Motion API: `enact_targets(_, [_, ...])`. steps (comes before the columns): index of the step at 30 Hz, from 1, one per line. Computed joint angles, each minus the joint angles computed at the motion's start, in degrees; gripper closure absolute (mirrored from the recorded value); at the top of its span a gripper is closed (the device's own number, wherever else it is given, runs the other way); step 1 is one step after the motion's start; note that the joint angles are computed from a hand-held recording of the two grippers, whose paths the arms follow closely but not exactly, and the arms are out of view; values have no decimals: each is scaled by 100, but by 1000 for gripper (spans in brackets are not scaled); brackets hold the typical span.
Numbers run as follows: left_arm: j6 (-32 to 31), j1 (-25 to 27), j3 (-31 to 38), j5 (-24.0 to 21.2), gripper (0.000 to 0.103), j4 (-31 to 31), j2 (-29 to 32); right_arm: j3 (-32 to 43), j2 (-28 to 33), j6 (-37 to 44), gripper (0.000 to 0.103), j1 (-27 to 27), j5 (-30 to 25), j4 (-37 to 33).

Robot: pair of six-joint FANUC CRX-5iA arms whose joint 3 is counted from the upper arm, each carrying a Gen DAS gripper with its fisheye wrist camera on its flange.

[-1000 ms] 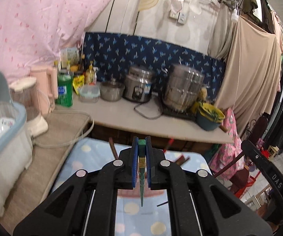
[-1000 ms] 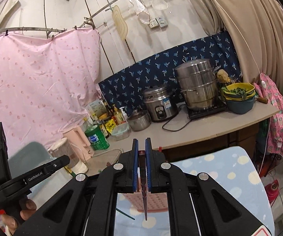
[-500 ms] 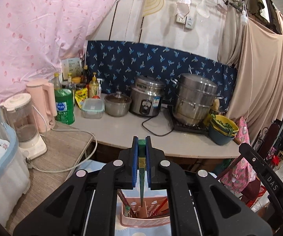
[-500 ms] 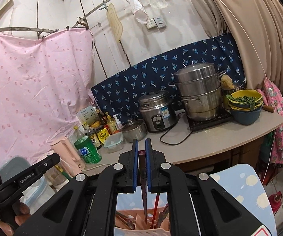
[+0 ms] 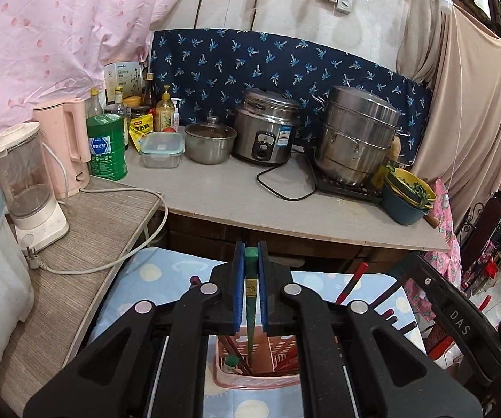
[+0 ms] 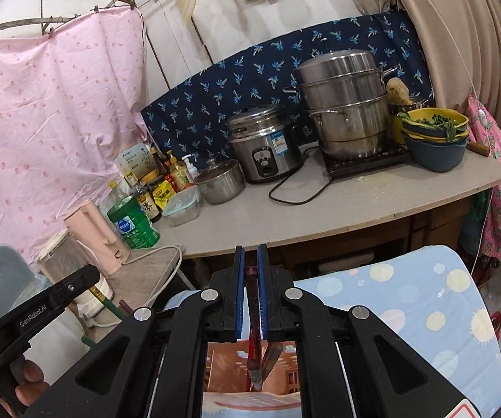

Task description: Organize utensils

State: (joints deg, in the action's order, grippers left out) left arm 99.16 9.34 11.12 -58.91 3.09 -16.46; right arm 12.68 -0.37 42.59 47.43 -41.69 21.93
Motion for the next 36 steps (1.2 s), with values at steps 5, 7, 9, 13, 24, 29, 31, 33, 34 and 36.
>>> enact_targets(5, [75,-63,-40,41,72,-139,-34,-29,-27,-28,91,8,-13,-9])
enact_targets(7, [143,-119,-80,99,66,-250,-95,-90,-84,-90,90,16,22,27])
enact_targets(9, [137,-141,-84,71,66,-294,-127,-150,-151,-130,89,30,34,57])
enact_targets(13, [158,-169,-106,-38,64,-345,-230,-333,-357,-224,87,90,39,123])
enact_targets(24, [610,-843,-50,-544,51,-1286,-587,-1054,-1065,-458,79,552,-158,600])
enact_targets(29, [798,-1180,-79,-765,50,-1643,-771,-1433,-1411,-692,77,806,-314,850])
enact_targets(31, [885,-1341,-91,-872,49,-1804,-834,-1591,-1540,-786,77,933,-401,976])
enact_targets(33, [990,-1550,-89,-1013,46,-2016,-883,-1721,-1662,-842,77,1059,-502,1035])
enact_targets(34, [1058,-1670,-77,-1096,45,-2142,-897,-1786,-1716,-891,77,1130,-562,1090])
enact_targets(36, [1214,-1937,-76,-1248,40,-2411,-937,-1933,-1844,-950,77,1263,-652,1158])
